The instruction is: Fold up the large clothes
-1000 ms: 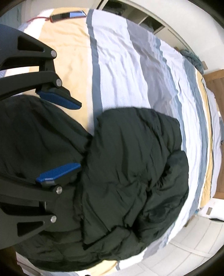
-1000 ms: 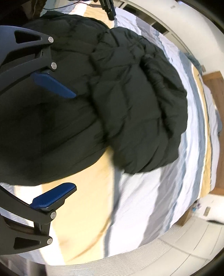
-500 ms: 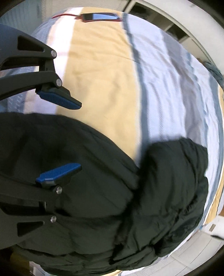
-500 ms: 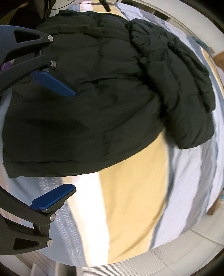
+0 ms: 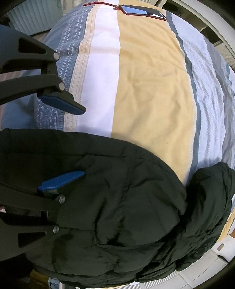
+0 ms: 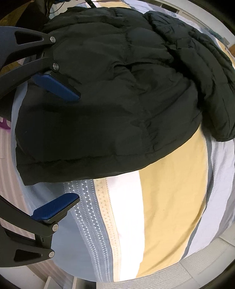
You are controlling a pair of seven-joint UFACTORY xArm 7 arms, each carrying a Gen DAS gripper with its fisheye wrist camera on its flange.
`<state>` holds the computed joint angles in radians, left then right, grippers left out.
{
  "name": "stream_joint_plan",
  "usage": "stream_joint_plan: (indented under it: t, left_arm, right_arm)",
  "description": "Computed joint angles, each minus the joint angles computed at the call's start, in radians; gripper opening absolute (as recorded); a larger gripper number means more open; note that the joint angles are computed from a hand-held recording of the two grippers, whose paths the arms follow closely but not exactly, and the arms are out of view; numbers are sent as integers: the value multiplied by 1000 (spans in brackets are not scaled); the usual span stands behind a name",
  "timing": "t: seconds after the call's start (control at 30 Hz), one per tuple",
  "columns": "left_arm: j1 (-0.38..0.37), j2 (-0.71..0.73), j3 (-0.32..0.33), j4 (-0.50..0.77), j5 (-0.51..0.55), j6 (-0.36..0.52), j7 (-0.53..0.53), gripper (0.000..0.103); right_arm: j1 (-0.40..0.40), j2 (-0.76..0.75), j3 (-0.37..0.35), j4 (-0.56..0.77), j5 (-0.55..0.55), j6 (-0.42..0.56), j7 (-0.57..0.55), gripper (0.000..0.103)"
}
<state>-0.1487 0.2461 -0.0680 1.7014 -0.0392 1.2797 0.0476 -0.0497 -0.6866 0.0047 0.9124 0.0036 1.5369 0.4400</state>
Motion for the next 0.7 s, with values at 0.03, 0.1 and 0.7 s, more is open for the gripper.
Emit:
stream_joint_plan:
  t: [0.03, 0.1, 0.7]
  left_arm:
    - [-1, -6, 0, -9, 2, -6, -2, 63]
    - [-1, -19, 2, -30, 7, -19, -4, 63]
    - [-75, -59, -9, -83, 201, 1, -26, 63]
  right_arm:
    - [-1, 5, -1, 7, -3, 7, -1, 100]
    - [1, 10, 4, 15, -10, 18, -2, 100]
    - [48, 209, 38, 230, -45, 110, -31, 100]
